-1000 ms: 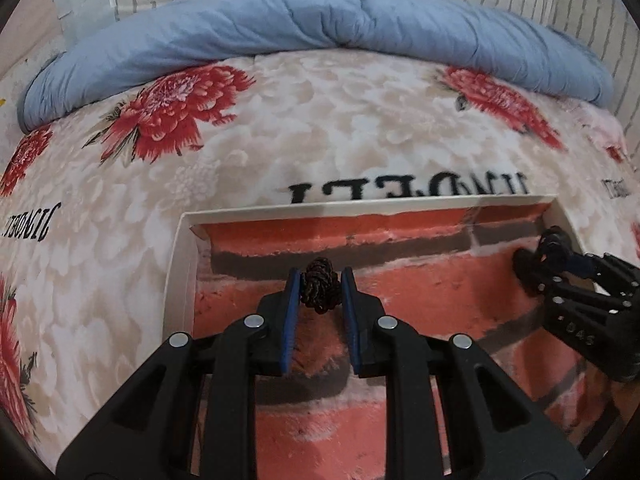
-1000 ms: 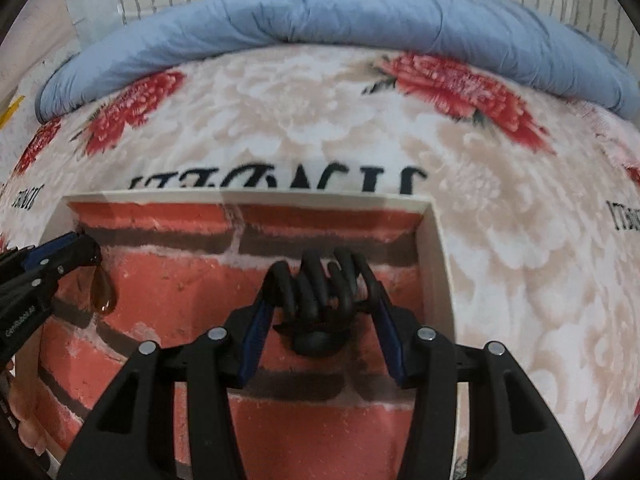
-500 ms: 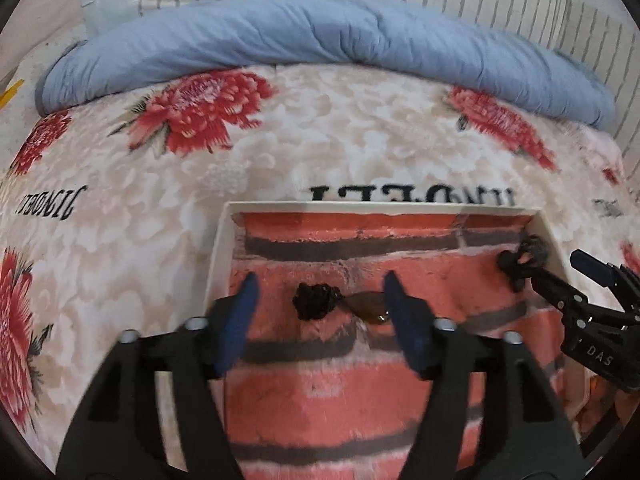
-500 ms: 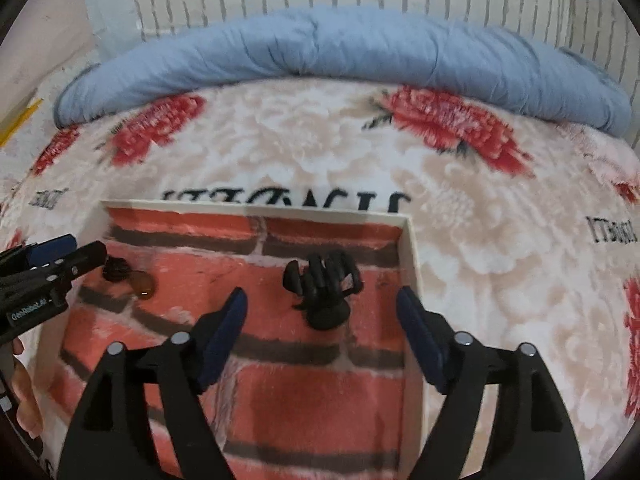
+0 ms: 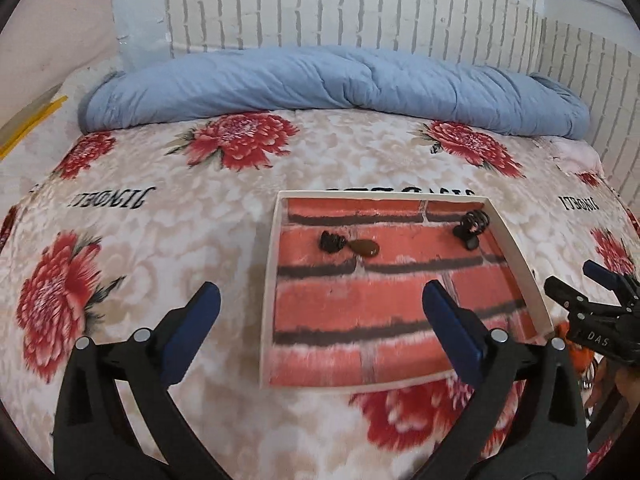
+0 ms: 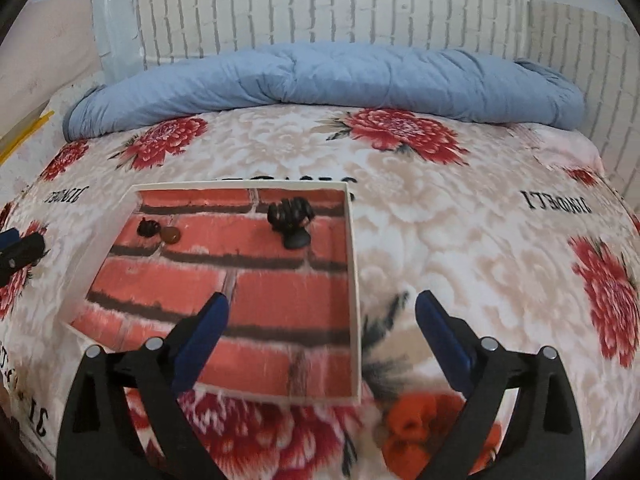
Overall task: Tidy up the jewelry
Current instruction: 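Move the left tool to the black scrunchie while the right tool reaches the rainbow-beaded clip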
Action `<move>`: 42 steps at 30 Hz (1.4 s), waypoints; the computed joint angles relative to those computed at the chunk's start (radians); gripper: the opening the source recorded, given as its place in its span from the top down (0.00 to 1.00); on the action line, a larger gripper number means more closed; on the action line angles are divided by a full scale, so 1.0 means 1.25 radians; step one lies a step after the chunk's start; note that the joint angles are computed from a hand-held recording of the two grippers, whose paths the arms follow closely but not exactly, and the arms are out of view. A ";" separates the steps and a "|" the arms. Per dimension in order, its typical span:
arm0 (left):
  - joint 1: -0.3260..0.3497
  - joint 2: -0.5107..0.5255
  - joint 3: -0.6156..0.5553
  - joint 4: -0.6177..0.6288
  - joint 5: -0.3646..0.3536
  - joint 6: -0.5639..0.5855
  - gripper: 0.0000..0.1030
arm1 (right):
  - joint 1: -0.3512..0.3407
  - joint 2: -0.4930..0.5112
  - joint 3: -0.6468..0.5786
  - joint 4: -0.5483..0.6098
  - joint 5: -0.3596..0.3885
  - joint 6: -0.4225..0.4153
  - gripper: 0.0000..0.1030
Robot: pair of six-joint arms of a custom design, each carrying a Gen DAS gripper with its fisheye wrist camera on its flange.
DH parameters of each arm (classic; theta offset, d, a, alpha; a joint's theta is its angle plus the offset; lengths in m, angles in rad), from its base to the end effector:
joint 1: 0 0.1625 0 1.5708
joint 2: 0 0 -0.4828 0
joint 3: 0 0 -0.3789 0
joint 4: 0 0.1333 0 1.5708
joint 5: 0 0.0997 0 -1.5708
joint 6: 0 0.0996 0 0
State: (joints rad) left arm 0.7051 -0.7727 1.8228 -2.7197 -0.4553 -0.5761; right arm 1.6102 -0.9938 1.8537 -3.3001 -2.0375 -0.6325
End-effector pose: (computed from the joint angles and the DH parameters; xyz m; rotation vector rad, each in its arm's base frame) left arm -0.3413 -0.5830 0.1371 0.2474 2.1617 -0.9762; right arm 0.1137 -0.6389 0.2988 0.5229 -2.2737 0.8687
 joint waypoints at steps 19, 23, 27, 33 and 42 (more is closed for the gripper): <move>-0.160 -0.100 0.268 0.069 0.017 -0.278 0.05 | -0.063 -0.169 0.325 -0.220 0.075 -0.009 0.10; -0.189 -0.103 0.305 0.094 0.014 -0.349 0.05 | -0.075 -0.179 0.376 -0.283 0.077 -0.031 0.10; -0.211 -0.100 0.338 0.095 -0.001 -0.399 0.05 | -0.096 -0.186 0.421 -0.328 0.093 -0.033 0.10; -0.234 -0.084 0.381 0.087 -0.023 -0.467 0.05 | -0.135 -0.183 0.476 -0.387 0.116 -0.021 0.10; -0.243 -0.036 0.421 0.032 -0.041 -0.484 0.05 | -0.149 -0.159 0.517 -0.487 0.126 -0.040 0.10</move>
State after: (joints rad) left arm 0.4017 -0.8177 2.3489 -2.6796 -0.5068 -1.1806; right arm 1.4244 -1.1929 2.5001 -3.9092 -1.8803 -0.6821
